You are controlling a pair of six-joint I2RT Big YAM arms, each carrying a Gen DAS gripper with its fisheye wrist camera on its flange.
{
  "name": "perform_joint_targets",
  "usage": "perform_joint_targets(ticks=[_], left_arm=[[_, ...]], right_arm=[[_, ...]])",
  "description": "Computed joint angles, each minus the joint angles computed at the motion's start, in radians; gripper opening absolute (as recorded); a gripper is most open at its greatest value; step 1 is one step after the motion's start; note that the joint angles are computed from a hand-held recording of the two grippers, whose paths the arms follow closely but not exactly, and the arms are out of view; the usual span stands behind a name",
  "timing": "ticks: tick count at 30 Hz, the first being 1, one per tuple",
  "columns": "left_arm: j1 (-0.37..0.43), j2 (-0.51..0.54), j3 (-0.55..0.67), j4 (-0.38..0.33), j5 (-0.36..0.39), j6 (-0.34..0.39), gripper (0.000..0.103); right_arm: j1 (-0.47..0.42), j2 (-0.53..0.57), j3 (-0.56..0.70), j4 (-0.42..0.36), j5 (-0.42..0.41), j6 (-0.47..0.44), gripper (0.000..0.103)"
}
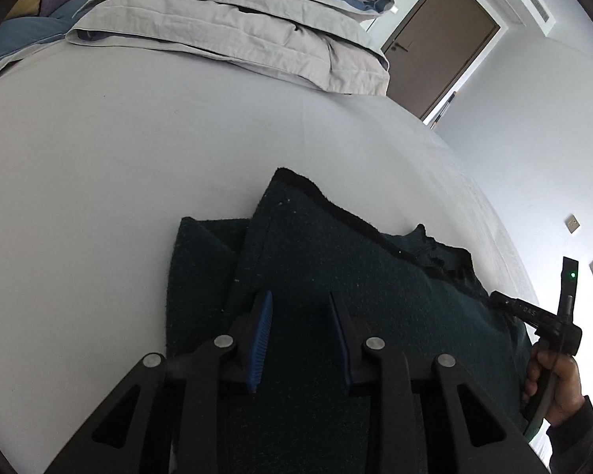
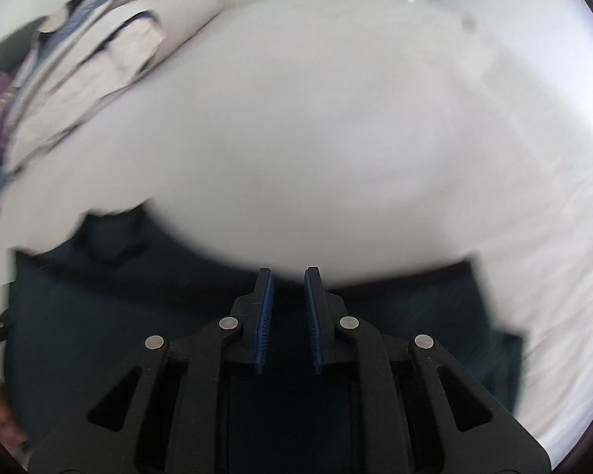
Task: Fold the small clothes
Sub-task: 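Lay the hem over the collar with both tools and open them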
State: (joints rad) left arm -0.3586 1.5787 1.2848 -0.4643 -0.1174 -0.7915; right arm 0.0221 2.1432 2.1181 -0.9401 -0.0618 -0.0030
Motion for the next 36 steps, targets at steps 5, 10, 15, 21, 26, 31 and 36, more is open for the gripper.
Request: perform_joint_targets(ticks=[5,10,15,21,26,31,36], left_arm=[[-0.006,0.004,0.001,0.011,-0.009,-0.001,0.031],[-0.003,-0.006,-0.022,0.039,-0.003,-0.018,0.031],[0.009,-0.023,-0.056,0.059,0.007,-0.057,0.017],[0.011,-0.029,-0.067,0.060,0.008,-0.061,0.015],[0.020,-0.033,-0.079,0.064,0.016,-0.057,0.015],[-0.001,-0.043,-0.059,0.010,-0.019,-0.022,0.020],[-0.014,-0.072,-0.087,0.004,-0.030,-0.027,0.021]], right_arm=[[-0.035,-0.116,-0.144,0.079,-0.200,0.072,0.020],[-0.004,-0.214,-0.287,0.049,-0.252,-0.121,0.021],[-0.055,-0.181,-0.306,0.104,-0.305,0.064,0.018],[-0.097,-0.307,-0.458,0.285,-0.209,0.260,0.031],[-0.155,-0.429,-0.612,0.324,-0.251,0.213,0.031],[-0.141,-0.492,-0.712,0.347,-0.206,0.147,0.031],[-0.171,-0.610,-0.855,0.392,-0.277,0.041,0.036]])
